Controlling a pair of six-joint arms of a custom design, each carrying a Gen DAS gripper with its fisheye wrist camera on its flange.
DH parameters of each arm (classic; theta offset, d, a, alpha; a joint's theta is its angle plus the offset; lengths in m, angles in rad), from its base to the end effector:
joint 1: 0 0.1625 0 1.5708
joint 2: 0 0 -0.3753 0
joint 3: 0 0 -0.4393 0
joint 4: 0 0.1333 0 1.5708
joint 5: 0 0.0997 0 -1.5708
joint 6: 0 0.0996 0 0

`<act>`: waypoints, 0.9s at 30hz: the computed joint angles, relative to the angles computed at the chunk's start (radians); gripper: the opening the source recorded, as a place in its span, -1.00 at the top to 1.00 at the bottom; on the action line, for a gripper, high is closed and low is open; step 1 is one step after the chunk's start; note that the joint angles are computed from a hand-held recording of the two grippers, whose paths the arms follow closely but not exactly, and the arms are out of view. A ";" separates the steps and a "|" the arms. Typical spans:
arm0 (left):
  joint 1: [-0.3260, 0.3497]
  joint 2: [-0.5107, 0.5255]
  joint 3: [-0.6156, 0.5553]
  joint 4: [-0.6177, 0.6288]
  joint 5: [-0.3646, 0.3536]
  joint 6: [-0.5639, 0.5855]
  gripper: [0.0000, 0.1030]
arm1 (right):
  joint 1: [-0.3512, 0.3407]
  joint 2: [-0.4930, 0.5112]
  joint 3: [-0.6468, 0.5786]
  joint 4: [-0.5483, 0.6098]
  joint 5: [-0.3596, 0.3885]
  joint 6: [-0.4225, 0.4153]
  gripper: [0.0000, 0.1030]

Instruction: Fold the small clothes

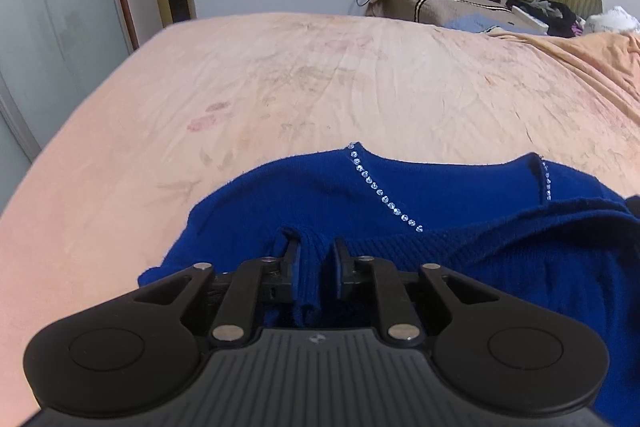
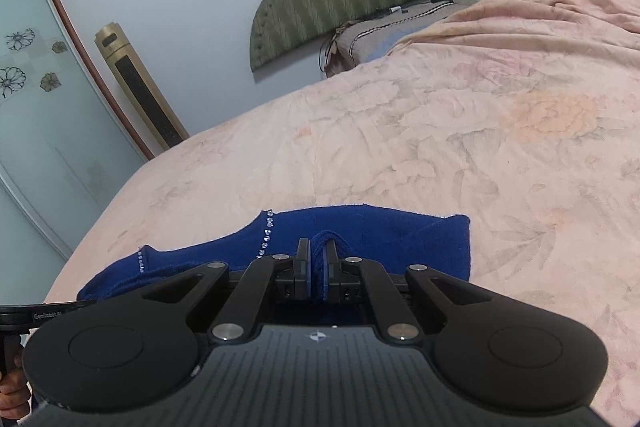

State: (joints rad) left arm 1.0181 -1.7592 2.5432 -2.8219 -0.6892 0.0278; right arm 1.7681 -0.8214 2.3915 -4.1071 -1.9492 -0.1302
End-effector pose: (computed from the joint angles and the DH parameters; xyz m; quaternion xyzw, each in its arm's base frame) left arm -0.0092 -0.4153 0.2093 0.1572 0.8713 -0.3098 0.3466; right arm 0.1708 -0.3623 0.0274 0.0556 -0.8724 0.4616 0.1512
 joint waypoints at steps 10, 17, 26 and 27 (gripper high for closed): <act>0.031 -0.031 -0.023 0.005 -0.007 -0.033 -0.42 | -0.024 0.005 -0.044 0.065 -0.011 0.011 0.70; 0.007 -0.209 0.033 0.106 0.002 -0.033 -0.42 | -0.007 0.017 -0.050 0.033 -0.083 0.012 -0.17; -0.079 -0.783 0.226 0.516 0.004 -0.019 -0.42 | 0.049 -0.025 0.042 -0.001 -0.090 -0.089 -0.40; -0.105 -0.832 0.245 0.559 0.027 -0.015 -0.42 | 0.053 -0.029 0.046 0.020 -0.084 -0.089 -0.43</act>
